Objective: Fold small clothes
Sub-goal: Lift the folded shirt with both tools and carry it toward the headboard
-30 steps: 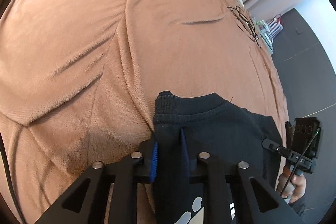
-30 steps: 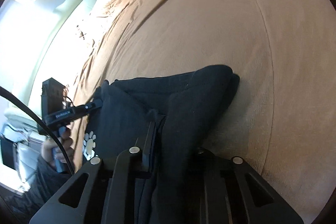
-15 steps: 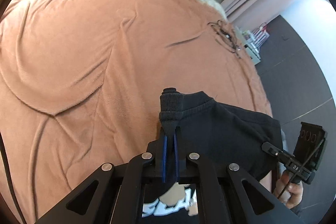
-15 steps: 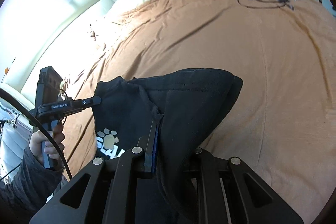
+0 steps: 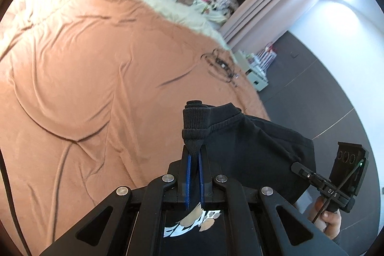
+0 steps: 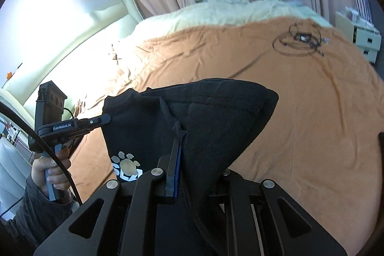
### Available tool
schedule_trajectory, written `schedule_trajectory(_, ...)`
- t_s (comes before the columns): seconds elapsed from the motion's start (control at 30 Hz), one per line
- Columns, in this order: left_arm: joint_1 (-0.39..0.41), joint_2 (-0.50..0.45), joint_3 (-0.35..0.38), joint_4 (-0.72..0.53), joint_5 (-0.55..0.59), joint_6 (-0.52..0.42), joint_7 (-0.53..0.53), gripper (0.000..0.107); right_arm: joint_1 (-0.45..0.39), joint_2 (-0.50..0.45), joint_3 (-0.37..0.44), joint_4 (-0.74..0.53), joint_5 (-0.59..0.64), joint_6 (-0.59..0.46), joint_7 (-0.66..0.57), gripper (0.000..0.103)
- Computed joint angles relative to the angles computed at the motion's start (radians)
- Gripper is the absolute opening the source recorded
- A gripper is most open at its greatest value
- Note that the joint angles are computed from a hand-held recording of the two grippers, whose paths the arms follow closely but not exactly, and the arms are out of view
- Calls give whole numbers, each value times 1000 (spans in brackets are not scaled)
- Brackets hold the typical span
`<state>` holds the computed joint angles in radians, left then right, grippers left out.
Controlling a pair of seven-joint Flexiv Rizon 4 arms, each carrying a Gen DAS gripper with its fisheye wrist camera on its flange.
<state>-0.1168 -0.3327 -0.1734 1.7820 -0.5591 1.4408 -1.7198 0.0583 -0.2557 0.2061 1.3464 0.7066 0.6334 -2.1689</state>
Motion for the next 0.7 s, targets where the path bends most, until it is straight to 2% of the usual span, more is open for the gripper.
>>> schedule_trajectory(0.17,7,93,-16,62,-33,61,42,5,-7,131,0,92,58,23,-50,10)
schedule_trajectory(0.3,-15,172,18,111,-29,88,47,5,17,229,-26,158,121,36,-105,10)
schedule_trajectory(0.43,-44,245,74,153,23,103,13,5,62,315,-52,221,157,50,-145,10)
schedule_trajectory(0.63,-56,359,136,238,73,131,-26,5,148,397,-81,289,182,66,-182,10)
schedule_trajectory(0.7,-53,399,153,268,98,138,-46,5,177,396,-90,295,183,77,-194,10)
